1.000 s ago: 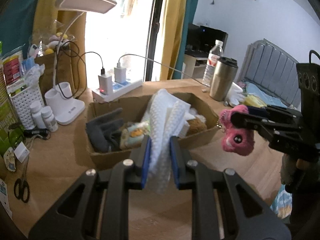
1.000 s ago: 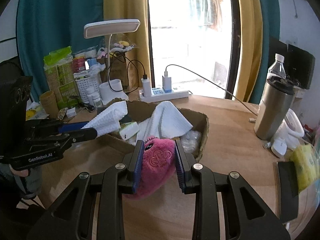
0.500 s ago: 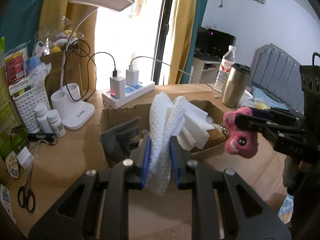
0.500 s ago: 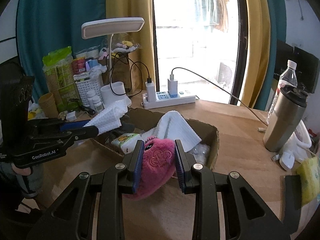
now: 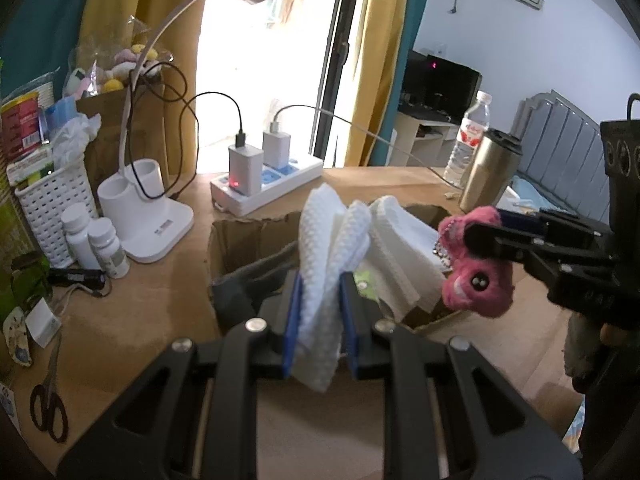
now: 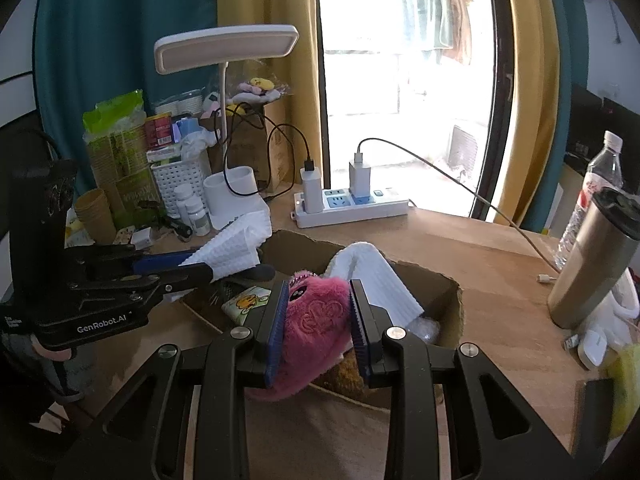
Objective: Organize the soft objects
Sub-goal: 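Carry the white towel and pink plush toy into the box with both grippers, then open both grippers to release towel and plush toy, then withdraw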
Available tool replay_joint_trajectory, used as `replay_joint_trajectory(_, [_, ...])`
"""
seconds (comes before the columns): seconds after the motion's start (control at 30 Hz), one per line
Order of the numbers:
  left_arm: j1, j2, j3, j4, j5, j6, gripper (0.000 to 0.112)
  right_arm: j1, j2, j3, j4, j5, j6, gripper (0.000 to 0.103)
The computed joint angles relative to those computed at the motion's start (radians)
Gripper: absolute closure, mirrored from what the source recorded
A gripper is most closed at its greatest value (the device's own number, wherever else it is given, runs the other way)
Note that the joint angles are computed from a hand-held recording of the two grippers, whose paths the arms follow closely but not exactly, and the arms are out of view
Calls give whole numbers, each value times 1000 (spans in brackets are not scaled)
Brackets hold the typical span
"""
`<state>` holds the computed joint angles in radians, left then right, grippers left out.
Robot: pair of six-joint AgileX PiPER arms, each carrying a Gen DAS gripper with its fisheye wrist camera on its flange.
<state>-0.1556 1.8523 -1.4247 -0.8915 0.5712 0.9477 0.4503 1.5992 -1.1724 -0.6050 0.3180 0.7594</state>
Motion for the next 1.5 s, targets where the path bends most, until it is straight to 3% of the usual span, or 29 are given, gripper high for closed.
replay_joint_trajectory(0.7, [-31,170,-183,138,64,-152,92,-67,166,-109,361,-22,-354,72])
replay_joint_trajectory(1.5, [-49,201,-229,234,77,-242,88,-67,229,-140,266,34,-209,68])
